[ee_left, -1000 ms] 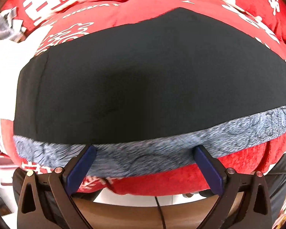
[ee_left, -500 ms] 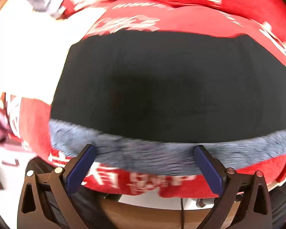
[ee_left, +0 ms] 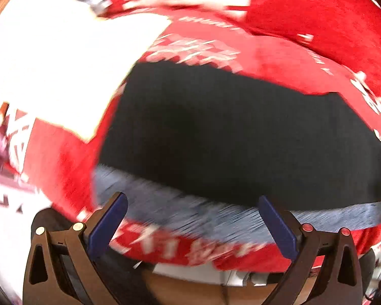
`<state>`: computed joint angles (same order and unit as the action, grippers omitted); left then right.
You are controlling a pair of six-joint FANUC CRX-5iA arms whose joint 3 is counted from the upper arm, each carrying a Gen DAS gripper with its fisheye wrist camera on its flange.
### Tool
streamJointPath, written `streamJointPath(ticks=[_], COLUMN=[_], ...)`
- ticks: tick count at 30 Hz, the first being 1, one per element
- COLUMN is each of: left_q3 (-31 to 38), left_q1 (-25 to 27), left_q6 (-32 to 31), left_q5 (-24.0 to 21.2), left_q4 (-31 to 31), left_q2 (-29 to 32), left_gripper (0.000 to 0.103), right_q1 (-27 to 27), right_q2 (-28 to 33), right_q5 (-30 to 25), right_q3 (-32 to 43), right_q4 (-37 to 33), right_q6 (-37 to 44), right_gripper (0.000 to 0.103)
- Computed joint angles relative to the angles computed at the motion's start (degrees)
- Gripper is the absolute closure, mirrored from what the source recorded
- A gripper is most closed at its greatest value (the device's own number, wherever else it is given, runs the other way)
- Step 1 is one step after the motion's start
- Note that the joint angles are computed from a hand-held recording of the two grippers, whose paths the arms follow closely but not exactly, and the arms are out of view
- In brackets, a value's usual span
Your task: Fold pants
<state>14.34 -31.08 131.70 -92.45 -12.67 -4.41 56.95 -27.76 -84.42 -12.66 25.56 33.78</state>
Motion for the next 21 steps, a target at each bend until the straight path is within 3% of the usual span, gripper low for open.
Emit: streamJointPath(ticks=[3,7,9,11,16,18,21], left_q3=[6.79,10.39,11.81,11.66,11.68,11.34,12.45], left_q1=[-1.31,0.24,-0.21,0.56,2.60,4.16,4.46], left_q6=[-1.58,-0.09,-0.87,-2.26,-0.97,0.38,0.10], left_q5=[-1.91,-4.41,-5.28,-4.65,-3.96,-3.08,-4.71], left_q4=[-2.94,-3.73,-5.59,-4.89,-4.79,-3.47,-4.90], left_q2=[6.95,11.68,12.69,12.38,11.14,11.20,13.19], left_gripper=[0.000,0.000,0.000,0.000,0.000,0.000,0.000], right_q1=[1.77,1.09,2.21,-0.14,-2.35,-1.65,-0.24], right_q2=[8.20,17.47,18.86,19.94,23.62,23.69,27.55], right_q5=[0.08,1.32,2.22,3.75,1.33,3.21,0.82], right_q3=[3.63,10.02,8.93,9.70,14.35,14.93,17.71], right_q4=[0.61,-4.72,-1.37,-1.69,-0.52,-0.29,0.47], right_q6=[4.00,9.45,8.17,5.62,-0.26,-0.28,2.11], right_gripper=[0.000,0.000,0.000,0.000,0.000,0.000,0.000])
